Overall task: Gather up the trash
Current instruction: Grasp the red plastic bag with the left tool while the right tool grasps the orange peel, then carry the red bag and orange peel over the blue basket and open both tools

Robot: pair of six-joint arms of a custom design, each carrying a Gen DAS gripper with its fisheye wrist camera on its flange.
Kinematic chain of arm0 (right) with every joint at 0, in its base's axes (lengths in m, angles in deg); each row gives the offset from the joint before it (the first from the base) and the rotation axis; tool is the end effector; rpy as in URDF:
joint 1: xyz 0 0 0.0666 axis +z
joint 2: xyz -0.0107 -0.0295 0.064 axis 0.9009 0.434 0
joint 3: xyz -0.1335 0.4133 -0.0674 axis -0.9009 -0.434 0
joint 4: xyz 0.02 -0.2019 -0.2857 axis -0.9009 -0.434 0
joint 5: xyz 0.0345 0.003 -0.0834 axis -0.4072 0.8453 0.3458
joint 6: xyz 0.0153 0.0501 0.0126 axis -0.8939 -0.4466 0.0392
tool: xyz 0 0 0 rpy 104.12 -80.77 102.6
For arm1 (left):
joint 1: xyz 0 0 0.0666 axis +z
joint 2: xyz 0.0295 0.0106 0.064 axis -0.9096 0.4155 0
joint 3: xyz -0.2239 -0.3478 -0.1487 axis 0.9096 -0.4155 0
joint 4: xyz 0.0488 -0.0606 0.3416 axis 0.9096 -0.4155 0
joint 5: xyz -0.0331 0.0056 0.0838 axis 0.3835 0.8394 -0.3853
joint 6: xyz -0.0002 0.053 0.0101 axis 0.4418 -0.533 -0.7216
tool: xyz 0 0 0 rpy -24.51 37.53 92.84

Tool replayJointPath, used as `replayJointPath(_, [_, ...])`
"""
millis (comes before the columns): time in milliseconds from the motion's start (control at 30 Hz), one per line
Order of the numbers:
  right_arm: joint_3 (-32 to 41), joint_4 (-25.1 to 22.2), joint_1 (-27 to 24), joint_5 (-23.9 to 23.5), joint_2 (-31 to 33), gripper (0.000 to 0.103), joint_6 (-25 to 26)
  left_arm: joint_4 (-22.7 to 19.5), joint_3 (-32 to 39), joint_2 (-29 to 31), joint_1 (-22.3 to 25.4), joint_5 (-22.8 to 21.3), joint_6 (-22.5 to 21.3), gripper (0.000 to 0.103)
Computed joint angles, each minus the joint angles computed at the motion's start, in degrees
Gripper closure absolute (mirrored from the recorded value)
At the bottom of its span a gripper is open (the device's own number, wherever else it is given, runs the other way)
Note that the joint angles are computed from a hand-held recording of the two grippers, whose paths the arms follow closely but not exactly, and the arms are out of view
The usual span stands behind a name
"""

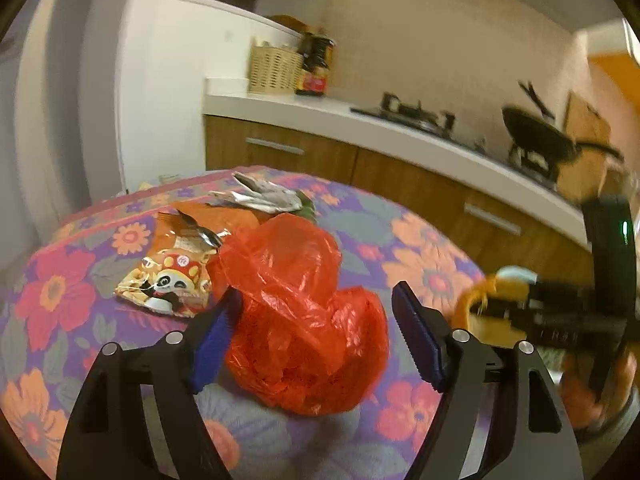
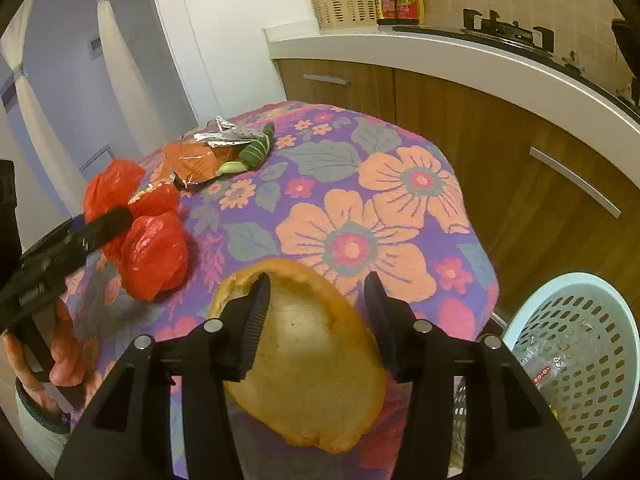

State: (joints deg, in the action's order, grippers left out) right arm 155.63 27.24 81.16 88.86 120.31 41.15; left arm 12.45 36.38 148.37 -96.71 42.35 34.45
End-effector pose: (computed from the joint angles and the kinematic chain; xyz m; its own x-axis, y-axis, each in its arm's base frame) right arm 0.5509 0.1658 0.3321 -0.7591 0.1209 -0.6396 -0.0223 0.9772 0.2112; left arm 0.6096 -0.3733 0.3177 -0.5178 0.1794 -0.8364 0.5092 0.8504 -0.1328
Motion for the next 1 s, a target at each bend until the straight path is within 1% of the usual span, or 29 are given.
replayJointPath(67, [-0.4, 0.4, -0.4, -1.4, -0.2, 0.054, -0.3, -1.3, 0.4, 0.0, -0.6, -0.9, -3.0, 0.027])
replayJointPath(100, [-0.9, 0.9, -0.6, -2.1, -0.5, 0.053, -0.3, -1.8, 0.4, 0.0, -0.7, -1.0, -3.9, 0.025])
replayJointPath(133, [-1.3, 1.2, -0.7, -2.4, -0.8, 0.050, -0.3, -3.7, 1.0, 0.2, -1.0, -0.6, -5.8, 0.022])
replayJointPath(167, [-1.8, 1.6, -0.9, -2.7, -1.1, 0.044, -0.2, -4.4, 1.2, 0.3, -1.4, -0.9, -7.0, 0.022])
replayJointPath(233, [-2.6, 2.1, -1.3, -3.6, -1.4, 0.038, -0.1, -6.0, 1.6, 0.7, -2.3, -3.1, -10.0, 0.018])
replayJointPath(300, [-3.3, 2.4, -1.7, -5.0, -1.6, 0.035, 0.1, -7.8, 2.2, 1.5, -3.2, -6.1, -12.5, 0.018])
replayJointPath(367, [-3.9, 2.3, -2.0, -5.9, -1.7, 0.030, 0.7, -10.8, 4.1, 2.5, -3.5, -8.9, -12.8, 0.018])
replayJointPath(400, [-4.2, 2.3, -2.0, -6.3, -1.8, 0.030, 1.2, -11.3, 4.5, 2.7, -3.5, -9.5, -12.4, 0.019])
replayJointPath(433, [-4.5, 2.5, -2.0, -6.6, -1.9, 0.029, 1.4, -12.1, 5.0, 2.9, -3.3, -9.6, -11.7, 0.026])
replayJointPath(500, [-4.8, 2.6, -1.8, -7.1, -1.9, 0.026, 2.1, -13.3, 6.1, 3.4, -2.9, -9.3, -10.2, 0.038])
replayJointPath(533, [-4.9, 2.6, -1.7, -7.2, -1.9, 0.025, 2.4, -13.3, 6.1, 3.4, -2.5, -8.5, -9.3, 0.045])
replayJointPath(567, [-5.0, 2.6, -1.5, -6.9, -2.0, 0.024, 2.9, -12.7, 5.6, 3.1, -2.2, -7.6, -8.6, 0.048])
replayJointPath(633, [-4.9, 2.4, -0.8, -5.7, -2.0, 0.020, 4.0, -11.7, 4.9, 2.8, -1.7, -6.4, -7.3, 0.059])
replayJointPath(700, [-5.0, 2.5, 0.2, -4.1, -2.2, 0.016, 5.4, -10.9, 4.4, 2.5, -1.2, -5.1, -5.6, 0.062])
replayJointPath(767, [-4.6, 1.7, 1.0, -2.2, -2.1, 0.011, 6.5, -10.8, 4.4, 2.5, -0.9, -4.0, -4.7, 0.063])
replayJointPath(833, [-3.3, -0.2, 2.2, 1.2, -1.6, 0.011, 7.9, -10.8, 4.6, 2.6, -0.8, -3.0, -4.5, 0.063])
replayJointPath(967, [-0.5, -3.2, 4.8, 8.9, 0.1, 0.010, 11.6, -10.7, 4.5, 2.6, -0.9, -3.1, -4.6, 0.063])
replayJointPath(1000, [0.6, -4.6, 5.7, 12.2, 0.9, 0.010, 12.5, -10.6, 4.4, 2.6, -0.9, -2.9, -4.4, 0.063])
